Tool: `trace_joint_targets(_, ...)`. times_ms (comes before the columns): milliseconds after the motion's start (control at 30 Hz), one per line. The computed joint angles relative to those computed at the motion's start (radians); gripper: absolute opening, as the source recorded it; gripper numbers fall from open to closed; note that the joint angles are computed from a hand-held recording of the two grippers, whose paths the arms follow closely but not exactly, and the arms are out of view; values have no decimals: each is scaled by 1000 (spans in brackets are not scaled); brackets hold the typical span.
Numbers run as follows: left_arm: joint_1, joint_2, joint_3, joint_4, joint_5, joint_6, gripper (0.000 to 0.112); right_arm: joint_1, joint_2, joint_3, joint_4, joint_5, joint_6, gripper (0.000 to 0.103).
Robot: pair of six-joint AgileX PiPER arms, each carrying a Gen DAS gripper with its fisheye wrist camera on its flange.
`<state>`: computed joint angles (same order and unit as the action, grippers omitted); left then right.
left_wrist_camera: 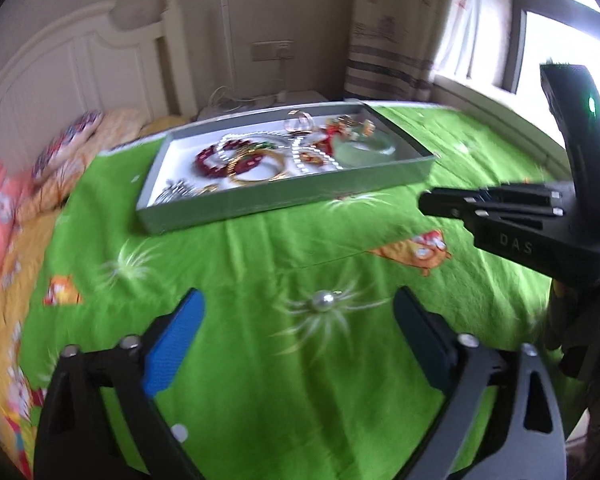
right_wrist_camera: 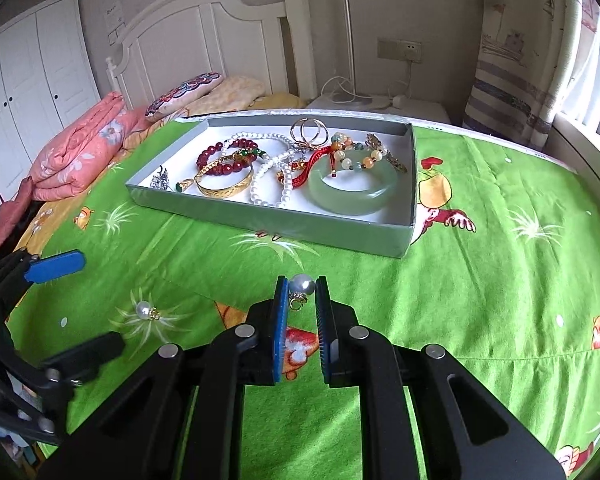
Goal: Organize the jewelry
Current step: 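Grasp the other pearl earring with the left gripper while the right holds its earring, then carry both pearl earrings over the grey box with both grippers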
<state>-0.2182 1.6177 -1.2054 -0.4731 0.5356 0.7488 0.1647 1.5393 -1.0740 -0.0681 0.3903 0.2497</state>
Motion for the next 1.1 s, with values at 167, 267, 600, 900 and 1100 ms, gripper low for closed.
trace_joint_targets(167, -43, 44, -30, 78, 7, -23, 56, -11, -8, 13, 39, -14, -30, 13)
trace_joint_targets(267, -31, 74, -61, 44, 60, 17, 35, -19, -13, 20, 72, -19, -58, 13)
trace_joint_targets(600, -19, 93, -73, -17, 107, 87, 20, -17, -14, 15, 70, -16, -55, 13)
trace_joint_targets(900, -24, 85, -61, -4, 88, 85, 21, -17, -12, 15, 68, -14, -54, 13)
trace_joint_targets(1100, -27, 82, -55, -10, 86, 94, 14, -6, -13, 21, 39, -21, -29, 13)
